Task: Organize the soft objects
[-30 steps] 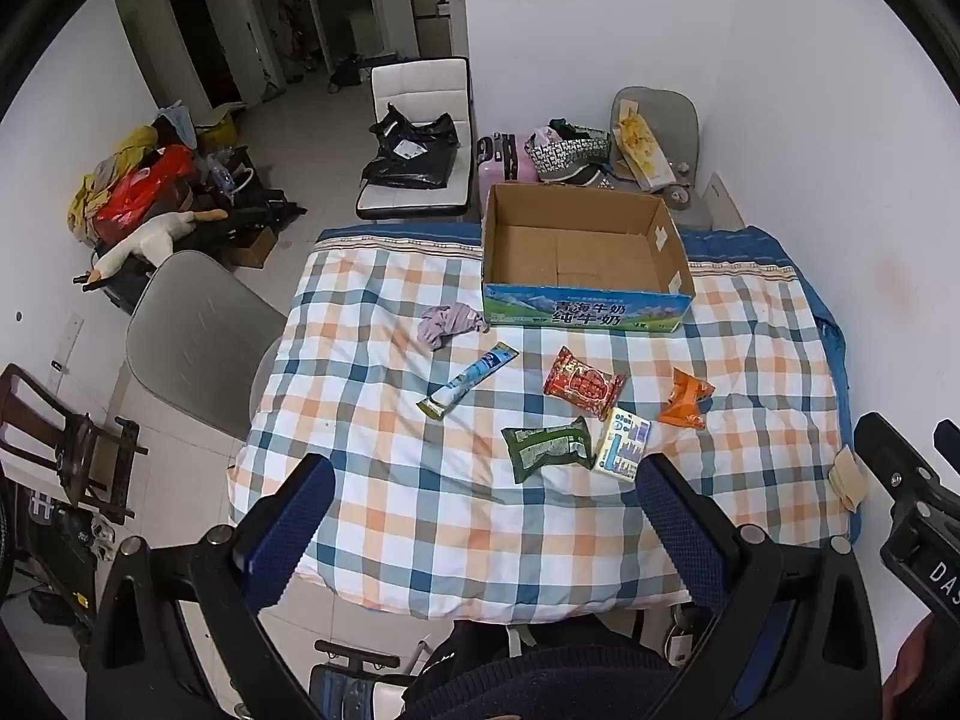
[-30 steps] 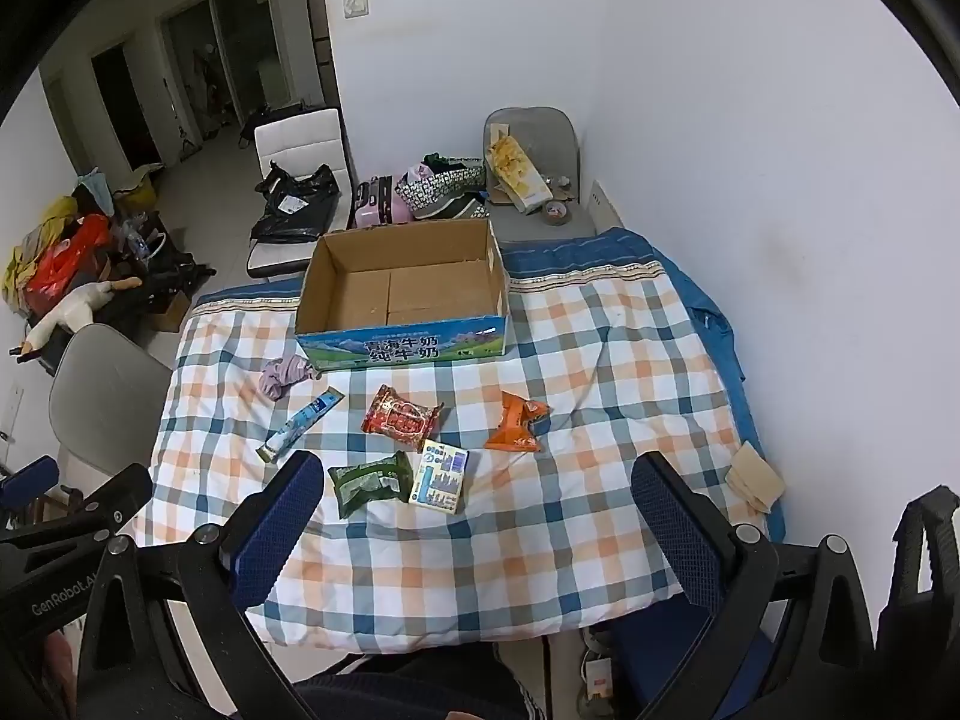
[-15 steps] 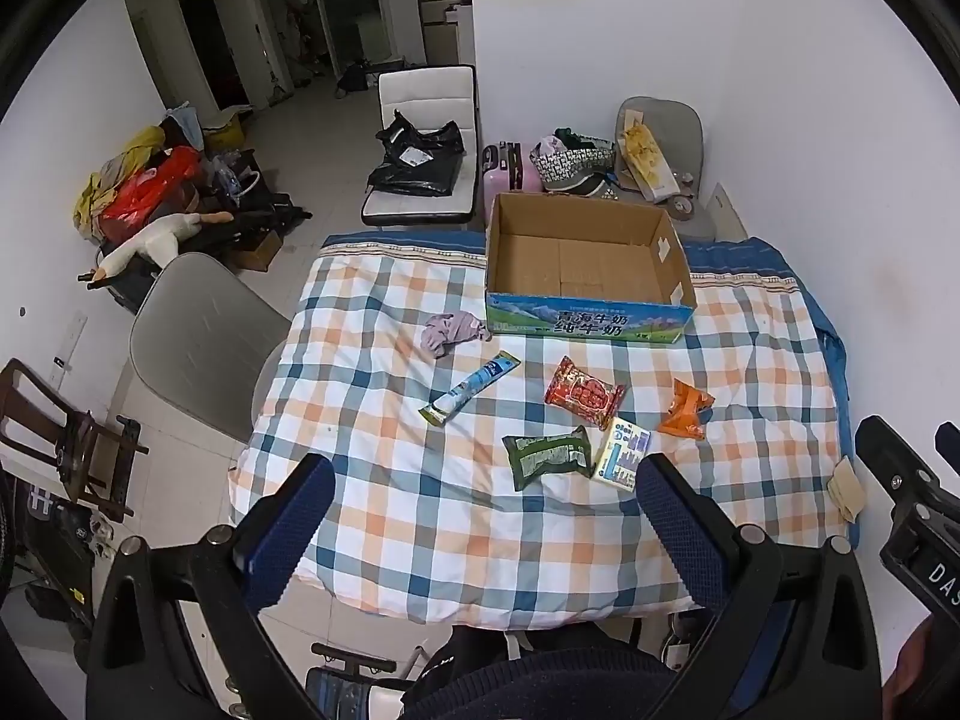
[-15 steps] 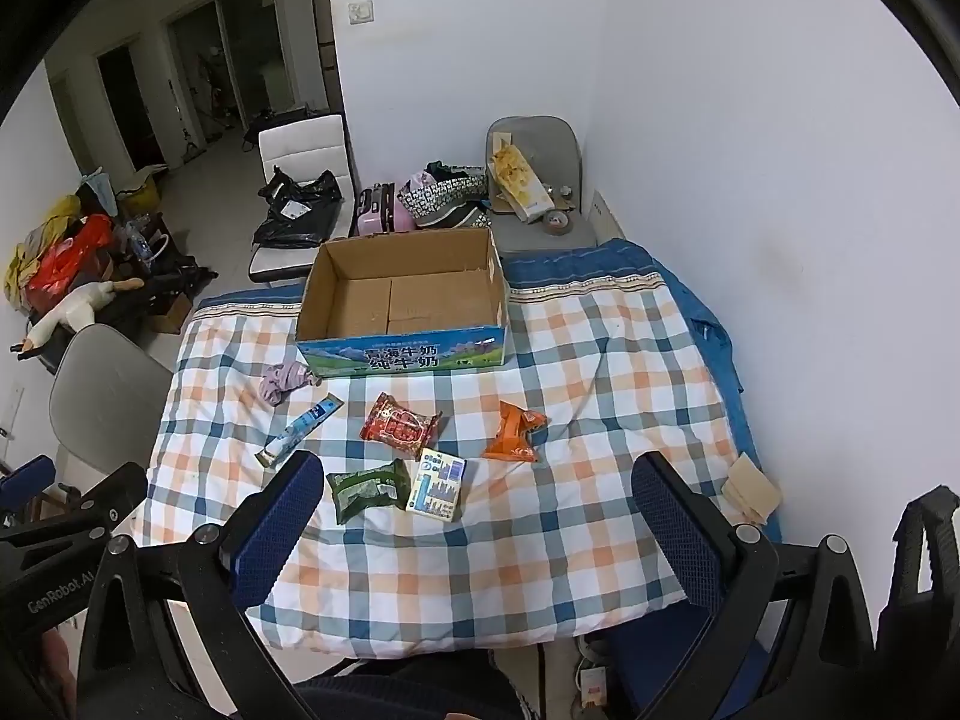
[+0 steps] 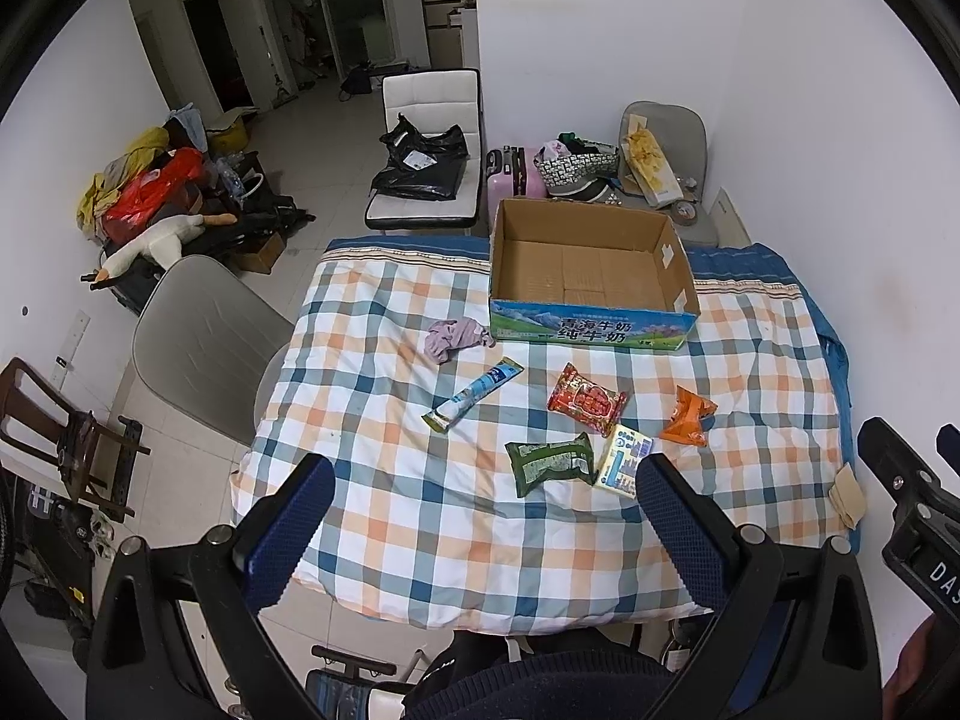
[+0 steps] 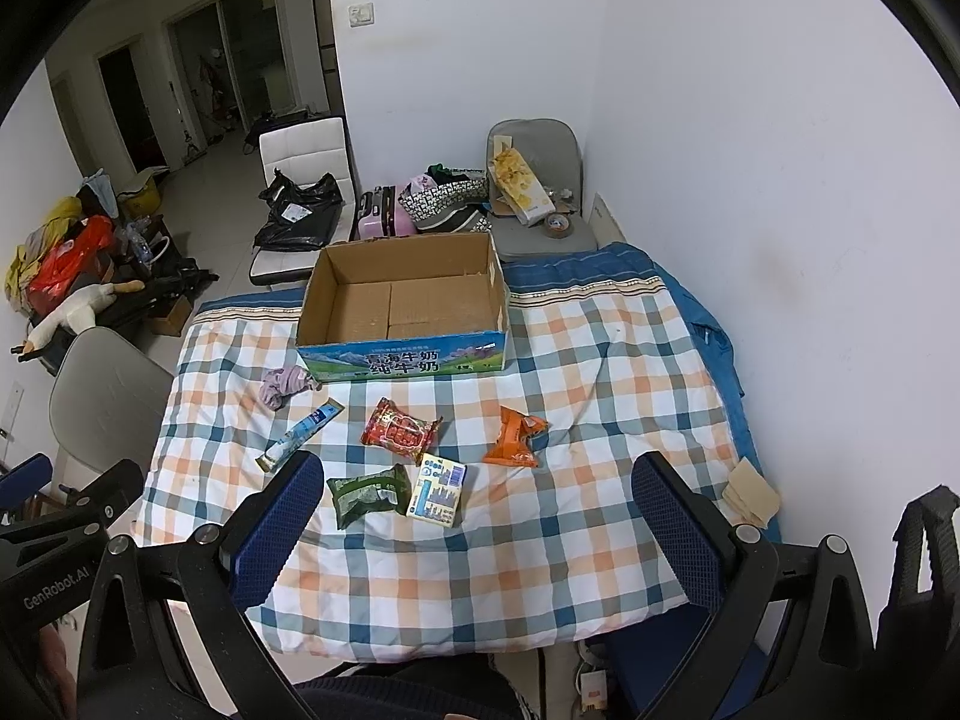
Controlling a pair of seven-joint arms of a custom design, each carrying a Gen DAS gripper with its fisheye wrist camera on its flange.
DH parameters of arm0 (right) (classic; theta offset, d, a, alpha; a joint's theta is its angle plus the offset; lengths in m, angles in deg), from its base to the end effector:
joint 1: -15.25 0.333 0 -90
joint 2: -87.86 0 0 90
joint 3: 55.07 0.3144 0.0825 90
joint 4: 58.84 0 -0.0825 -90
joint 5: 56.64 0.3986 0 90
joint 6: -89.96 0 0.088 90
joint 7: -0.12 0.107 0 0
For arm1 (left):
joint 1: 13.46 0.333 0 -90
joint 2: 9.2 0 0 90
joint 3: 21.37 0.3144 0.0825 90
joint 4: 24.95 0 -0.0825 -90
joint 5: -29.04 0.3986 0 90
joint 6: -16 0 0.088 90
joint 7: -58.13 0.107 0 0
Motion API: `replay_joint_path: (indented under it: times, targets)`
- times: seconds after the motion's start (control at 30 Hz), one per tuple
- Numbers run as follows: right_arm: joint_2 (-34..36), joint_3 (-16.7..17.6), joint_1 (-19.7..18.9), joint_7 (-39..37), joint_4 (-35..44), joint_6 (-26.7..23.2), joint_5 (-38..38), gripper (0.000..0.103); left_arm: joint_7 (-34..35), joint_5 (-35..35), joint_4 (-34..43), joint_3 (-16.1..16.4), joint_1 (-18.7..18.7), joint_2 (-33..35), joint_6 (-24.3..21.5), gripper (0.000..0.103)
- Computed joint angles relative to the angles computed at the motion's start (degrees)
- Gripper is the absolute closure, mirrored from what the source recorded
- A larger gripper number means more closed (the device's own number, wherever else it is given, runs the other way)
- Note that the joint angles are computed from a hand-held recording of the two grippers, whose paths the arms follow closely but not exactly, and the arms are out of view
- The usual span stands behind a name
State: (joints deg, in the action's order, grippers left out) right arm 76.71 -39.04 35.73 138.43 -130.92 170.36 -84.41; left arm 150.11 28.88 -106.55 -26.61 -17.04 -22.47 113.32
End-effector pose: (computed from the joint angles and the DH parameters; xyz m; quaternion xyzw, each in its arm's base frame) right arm 0.3748 0.2401 0.8627 -0.5401 0.7862 -0.2597 0.1504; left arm 0.4703 -0.0826 0.8303 -0.6159 0.7471 -0.1809 0.1726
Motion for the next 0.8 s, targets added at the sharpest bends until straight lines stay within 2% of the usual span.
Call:
replay_joint_path:
  times: [0.1,0.8]
  targets:
    - [2.2,-0.4,0.1,-0.9,3.4,-0.9,-0.6,0.0,0.1,0.1,0.5,-0.1,0.0,0.3,-0.1,0.0]
    - [0.8,-1.0,0.4,-0.8,1.0,0.3,-0.3,0.0,0.0,0.6,4.8,-0.6,0.3,3.2,-0.9,0.0]
